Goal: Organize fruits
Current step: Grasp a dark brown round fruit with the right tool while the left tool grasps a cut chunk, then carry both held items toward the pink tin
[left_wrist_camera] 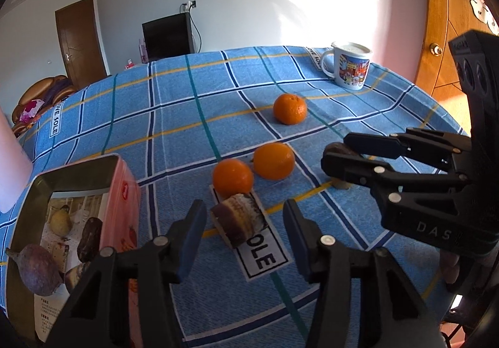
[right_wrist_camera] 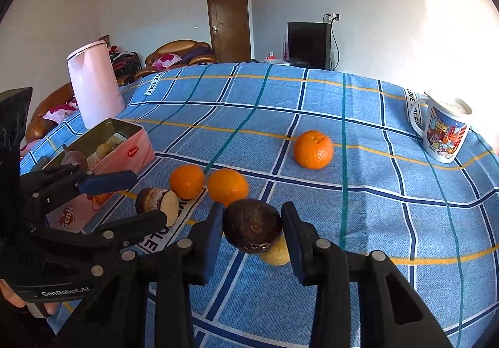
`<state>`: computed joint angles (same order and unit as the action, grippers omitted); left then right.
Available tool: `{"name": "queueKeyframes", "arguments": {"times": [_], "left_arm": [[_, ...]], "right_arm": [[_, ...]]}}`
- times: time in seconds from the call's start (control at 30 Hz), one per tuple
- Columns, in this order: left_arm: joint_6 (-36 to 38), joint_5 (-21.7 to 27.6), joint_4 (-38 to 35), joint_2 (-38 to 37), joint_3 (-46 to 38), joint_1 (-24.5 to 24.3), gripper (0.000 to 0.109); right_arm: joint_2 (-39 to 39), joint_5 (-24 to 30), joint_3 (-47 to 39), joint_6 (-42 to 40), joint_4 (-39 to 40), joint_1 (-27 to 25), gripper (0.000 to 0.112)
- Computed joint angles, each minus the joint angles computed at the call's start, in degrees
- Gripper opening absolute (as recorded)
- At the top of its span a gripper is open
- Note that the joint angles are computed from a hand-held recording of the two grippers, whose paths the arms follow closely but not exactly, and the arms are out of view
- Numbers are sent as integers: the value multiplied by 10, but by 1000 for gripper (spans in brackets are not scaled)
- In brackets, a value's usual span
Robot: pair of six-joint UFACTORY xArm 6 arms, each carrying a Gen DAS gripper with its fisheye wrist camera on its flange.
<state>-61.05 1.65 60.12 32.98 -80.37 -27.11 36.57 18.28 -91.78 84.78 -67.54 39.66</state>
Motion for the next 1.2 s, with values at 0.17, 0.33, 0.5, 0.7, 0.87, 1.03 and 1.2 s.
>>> {"name": "queueKeyframes", "arguments": {"times": [0.17,0.33,0.5,0.7,0.87,1.03,1.2], "left_arm": [[-1,12,-2,5,-7,-1,38],[-3,-1,-2,2,-2,4,38],[-135,-15,128,-5,-9,16,38],[-331,-5,328,-15,-29,16,38],[-484,6,478,-26,-40,11,38],[-568,18,556,-34,-41,6,38],[-618,32,603,-43,-35,1,38]], "right_arm": [[0,1,-2,21,-24,2,40],[-12,-1,8,89,-93,1,40],[-18,5,13,122,-132,5,40],[-28,4,20,172,-188,6,40],[-34,6,23,206,-226,8,40],[-39,8,27,232,-256,11,40],[-44,11,32,258,-284,13,40]]}}
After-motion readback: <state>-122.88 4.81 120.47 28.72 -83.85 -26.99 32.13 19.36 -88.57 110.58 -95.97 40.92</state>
